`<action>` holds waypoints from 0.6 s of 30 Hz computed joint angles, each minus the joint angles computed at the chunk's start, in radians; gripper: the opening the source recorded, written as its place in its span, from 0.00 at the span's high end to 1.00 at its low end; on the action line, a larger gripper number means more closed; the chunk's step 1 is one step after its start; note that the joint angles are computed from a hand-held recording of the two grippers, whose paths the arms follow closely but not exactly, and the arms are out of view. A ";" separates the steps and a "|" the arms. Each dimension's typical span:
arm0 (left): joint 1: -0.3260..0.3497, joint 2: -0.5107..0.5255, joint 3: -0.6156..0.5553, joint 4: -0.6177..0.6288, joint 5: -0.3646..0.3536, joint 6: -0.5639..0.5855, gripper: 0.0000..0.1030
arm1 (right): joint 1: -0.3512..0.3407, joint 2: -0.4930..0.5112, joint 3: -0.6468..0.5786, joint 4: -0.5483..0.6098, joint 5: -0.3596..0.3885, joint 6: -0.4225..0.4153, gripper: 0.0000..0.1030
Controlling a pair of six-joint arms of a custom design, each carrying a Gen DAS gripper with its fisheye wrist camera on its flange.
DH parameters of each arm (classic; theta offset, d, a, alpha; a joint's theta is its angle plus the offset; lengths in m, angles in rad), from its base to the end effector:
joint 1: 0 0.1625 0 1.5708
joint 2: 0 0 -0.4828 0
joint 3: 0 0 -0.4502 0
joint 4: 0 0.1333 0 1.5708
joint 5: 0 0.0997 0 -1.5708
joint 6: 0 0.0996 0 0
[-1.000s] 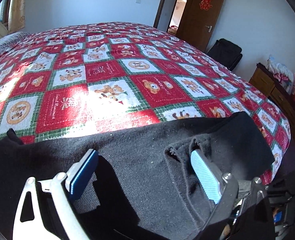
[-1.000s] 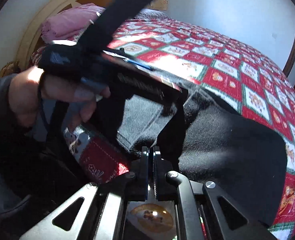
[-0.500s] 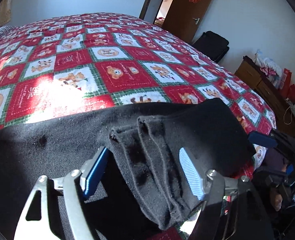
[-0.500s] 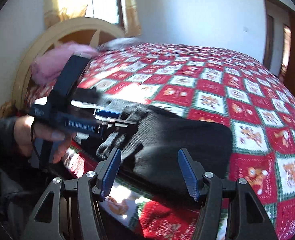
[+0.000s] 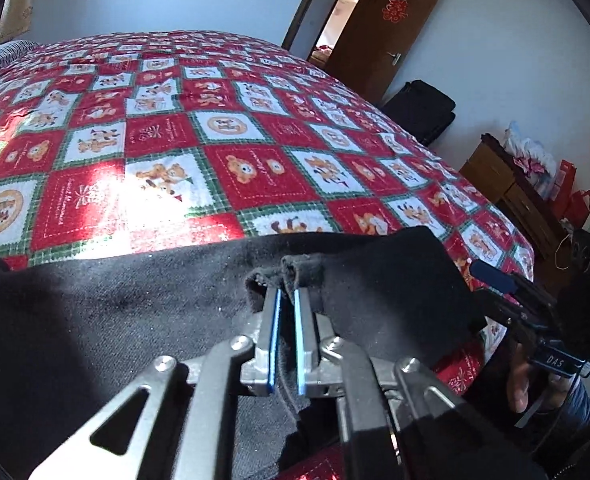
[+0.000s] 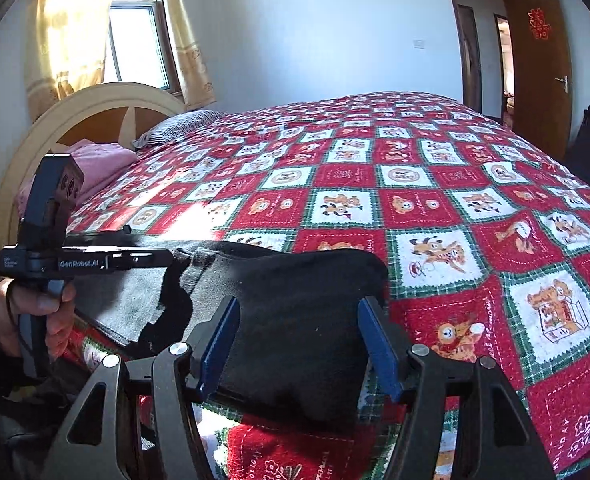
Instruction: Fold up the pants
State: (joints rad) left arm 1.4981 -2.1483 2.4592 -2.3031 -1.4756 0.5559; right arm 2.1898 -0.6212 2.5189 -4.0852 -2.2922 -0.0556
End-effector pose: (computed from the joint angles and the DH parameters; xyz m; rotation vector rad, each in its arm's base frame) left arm 0.1208 -0.3062 0.3796 0.8671 2.7629 -0.5683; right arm 0.2712 -0.2643 0.0138 0.5297 -2.3944 1.0002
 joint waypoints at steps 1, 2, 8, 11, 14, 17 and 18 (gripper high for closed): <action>-0.002 0.005 0.005 -0.003 0.008 -0.003 0.82 | -0.001 0.001 -0.001 0.006 -0.002 0.003 0.38; -0.010 0.012 0.011 -0.008 0.034 -0.020 0.72 | 0.001 0.002 -0.002 0.010 -0.008 0.003 0.38; 0.020 0.005 0.024 -0.033 0.020 -0.003 0.32 | 0.002 0.013 -0.005 0.004 -0.016 -0.008 0.38; 0.004 -0.003 0.037 -0.008 0.019 -0.006 0.47 | -0.004 0.014 -0.007 0.018 -0.020 0.006 0.38; -0.044 -0.032 0.071 -0.026 0.066 0.000 0.62 | -0.003 0.017 -0.008 0.017 -0.027 0.012 0.38; -0.052 -0.030 0.070 -0.036 0.089 0.000 0.82 | -0.004 0.022 -0.009 0.013 -0.030 0.013 0.38; -0.039 -0.025 0.058 -0.028 0.075 0.000 0.88 | -0.004 0.024 -0.009 0.009 -0.034 0.011 0.38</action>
